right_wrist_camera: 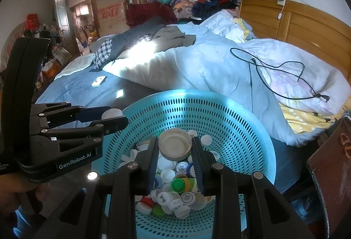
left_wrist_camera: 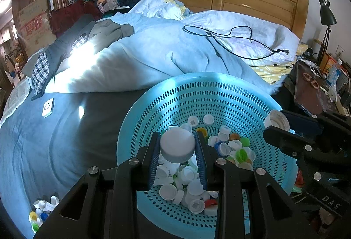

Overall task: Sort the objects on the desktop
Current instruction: 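Open both tools over the blue basket to drop the caps, then move both open tools back beside the remaining cap pile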

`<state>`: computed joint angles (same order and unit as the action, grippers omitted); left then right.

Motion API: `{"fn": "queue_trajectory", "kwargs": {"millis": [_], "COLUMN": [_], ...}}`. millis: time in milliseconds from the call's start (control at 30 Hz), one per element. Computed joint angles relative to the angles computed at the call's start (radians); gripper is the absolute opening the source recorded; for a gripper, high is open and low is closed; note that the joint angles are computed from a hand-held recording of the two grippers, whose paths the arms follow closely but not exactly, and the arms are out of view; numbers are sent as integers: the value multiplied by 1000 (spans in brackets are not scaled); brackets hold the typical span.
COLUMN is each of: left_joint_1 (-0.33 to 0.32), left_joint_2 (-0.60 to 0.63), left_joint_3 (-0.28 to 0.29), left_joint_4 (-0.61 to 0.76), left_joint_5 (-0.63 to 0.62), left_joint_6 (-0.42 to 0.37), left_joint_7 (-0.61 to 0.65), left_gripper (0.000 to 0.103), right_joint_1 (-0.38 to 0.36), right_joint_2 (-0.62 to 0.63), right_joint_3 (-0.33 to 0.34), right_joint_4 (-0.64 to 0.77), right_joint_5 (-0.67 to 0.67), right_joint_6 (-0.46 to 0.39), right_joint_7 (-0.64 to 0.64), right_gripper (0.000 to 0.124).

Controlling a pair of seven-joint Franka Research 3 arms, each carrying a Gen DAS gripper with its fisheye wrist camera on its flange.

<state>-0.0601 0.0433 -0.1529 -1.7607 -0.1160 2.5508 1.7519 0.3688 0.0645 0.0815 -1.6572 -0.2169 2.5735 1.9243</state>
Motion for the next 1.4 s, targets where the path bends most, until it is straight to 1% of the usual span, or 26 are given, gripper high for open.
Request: {"fn": "queue_trajectory", "kwargs": {"millis": [500, 567, 600, 633, 667, 700, 800, 900, 1000, 1033, 1100, 1133, 1167, 1200, 1233, 1267, 1300, 1333, 1367, 1400], "left_joint_1": [2, 2, 3, 4, 4, 5, 11, 22, 41, 48, 73, 88, 128, 157, 191, 242, 304, 343, 397, 428], "left_joint_2": [6, 4, 6, 6, 3, -3, -10, -29, -89, -112, -183, -213, -255, -281, -305, -331, -354, -367, -377, -378], "left_joint_3": [-1, 0, 1, 2, 3, 5, 10, 20, 45, 58, 97, 114, 132, 145, 157, 164, 171, 184, 207, 220], "left_joint_4": [0, -5, -4, -4, -10, -21, -30, -52, -125, -155, -241, -281, -338, -372, -405, -447, -487, -513, -545, -562], "left_joint_5": [-3, -3, 0, 5, 11, 23, 21, 2, -43, -54, -68, -56, -7, 31, 76, 139, 204, 241, 278, 302], "left_joint_6": [-6, 0, -3, -3, 7, 22, 23, 31, 73, 91, 132, 156, 185, 194, 203, 214, 214, 207, 189, 174], "left_joint_7": [4, -1, -7, -15, -25, -39, -49, -43, -10, -2, 4, -11, -68, -112, -157, -218, -289, -337, -391, -428], "left_gripper": [27, 29, 33, 46, 58, 60, 62, 64, 64, 65, 71, 75, 78, 79, 83, 88, 90, 92, 92, 92], "right_joint_1": [-1, -1, 0, 0, 0, 1, -1, 2, 9, 14, 26, 35, 44, 57, 69, 83, 98, 116, 134, 149], "right_joint_2": [1, 2, 3, 2, -4, -4, -5, -4, -1, 1, 9, 15, 22, 36, 49, 68, 94, 122, 162, 191], "right_joint_3": [-2, -3, -5, -6, -9, -9, -7, -3, 5, 8, 16, 22, 26, 34, 40, 49, 59, 66, 78, 82], "right_joint_4": [-6, -9, -9, -11, -21, -18, -14, -8, -6, -5, 3, 9, 15, 26, 35, 52, 75, 101, 137, 160], "right_joint_5": [0, -7, -16, -26, -42, -54, -68, -75, -66, -66, -56, -51, -46, -41, -28, -10, 12, 31, 62, 84], "right_joint_6": [1, 4, 7, 11, 24, 22, 21, 25, 59, 74, 92, 104, 112, 122, 129, 128, 123, 115, 104, 95], "right_joint_7": [1, 8, 22, 37, 60, 74, 84, 91, 85, 83, 63, 49, 36, 18, -7, -43, -85, -116, -156, -184], "right_gripper": [32, 33, 43, 53, 67, 69, 70, 74, 87, 89, 91, 92, 93, 94, 95, 97, 98, 100, 103, 103]}}
